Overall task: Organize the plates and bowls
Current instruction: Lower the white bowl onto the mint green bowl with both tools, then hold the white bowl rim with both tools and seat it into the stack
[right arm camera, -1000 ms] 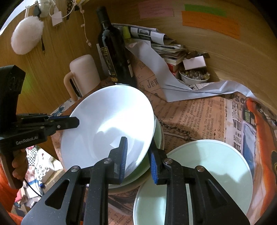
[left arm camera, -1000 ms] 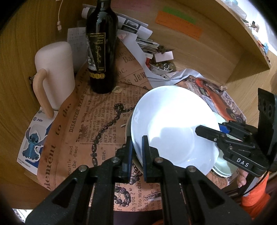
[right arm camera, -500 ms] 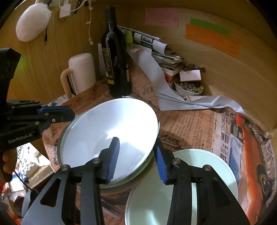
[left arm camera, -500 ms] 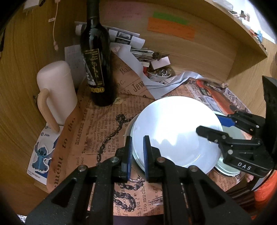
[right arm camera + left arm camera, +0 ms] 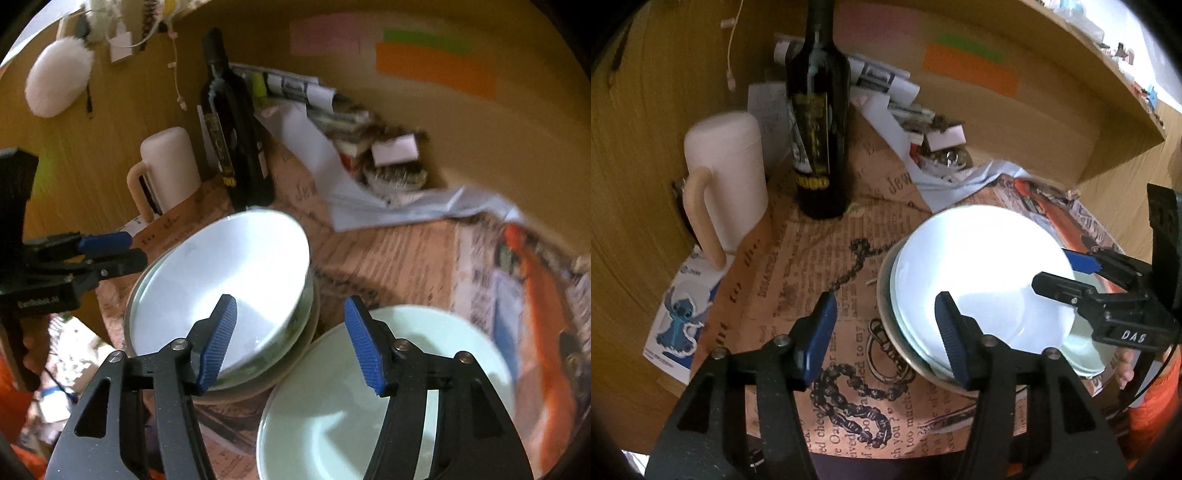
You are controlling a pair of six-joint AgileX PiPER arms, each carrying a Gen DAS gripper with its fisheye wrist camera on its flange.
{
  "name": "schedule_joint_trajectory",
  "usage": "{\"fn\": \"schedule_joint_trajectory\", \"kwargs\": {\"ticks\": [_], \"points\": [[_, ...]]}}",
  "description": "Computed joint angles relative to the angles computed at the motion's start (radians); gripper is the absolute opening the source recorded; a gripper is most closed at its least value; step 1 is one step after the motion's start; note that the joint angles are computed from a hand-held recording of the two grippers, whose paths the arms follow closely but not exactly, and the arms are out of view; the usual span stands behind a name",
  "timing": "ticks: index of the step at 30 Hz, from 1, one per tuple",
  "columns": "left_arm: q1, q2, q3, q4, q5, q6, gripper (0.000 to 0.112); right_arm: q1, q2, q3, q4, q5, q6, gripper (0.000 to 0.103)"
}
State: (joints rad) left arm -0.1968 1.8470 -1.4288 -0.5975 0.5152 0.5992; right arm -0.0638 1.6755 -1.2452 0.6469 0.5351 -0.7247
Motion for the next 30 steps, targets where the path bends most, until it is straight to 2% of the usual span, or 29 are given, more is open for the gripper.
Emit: {"fn": "schedule_joint_trajectory", "kwargs": {"ticks": [5,13,17,19,21,25,30], "points": [[0.011,0.041,-0.023,-0.041,0.048,0.021,0.055,-0.05,0.044,-0.031,0.121,0.112,-0.046,0.057],[0.014,0.089,-0.065,-0.078,0.108,0.047,0.055,-0.05,0.1,-0.084,0.113,0.185,-0.001,0.057],[0.014,0.108,-0.088,-0.091,0.138,0.06,0.053,-0.043,0.104,-0.09,0.102,0.178,0.012,0.057],[0.015,0.114,-0.097,-0.104,0.154,0.072,0.043,-0.038,0.102,-0.087,0.089,0.169,0.017,0.057],[0.017,0.118,-0.103,-0.118,0.169,0.082,0.039,-0.035,0.104,-0.088,0.088,0.166,0.012,0.052],[0.016,0.111,-0.086,-0.13,0.152,0.087,0.038,-0.02,0.106,-0.084,0.058,0.135,0.031,0.05],[0.02,0.108,-0.083,-0.137,0.154,0.083,0.037,-0.021,0.111,-0.09,0.057,0.141,0.032,0.048]]}}
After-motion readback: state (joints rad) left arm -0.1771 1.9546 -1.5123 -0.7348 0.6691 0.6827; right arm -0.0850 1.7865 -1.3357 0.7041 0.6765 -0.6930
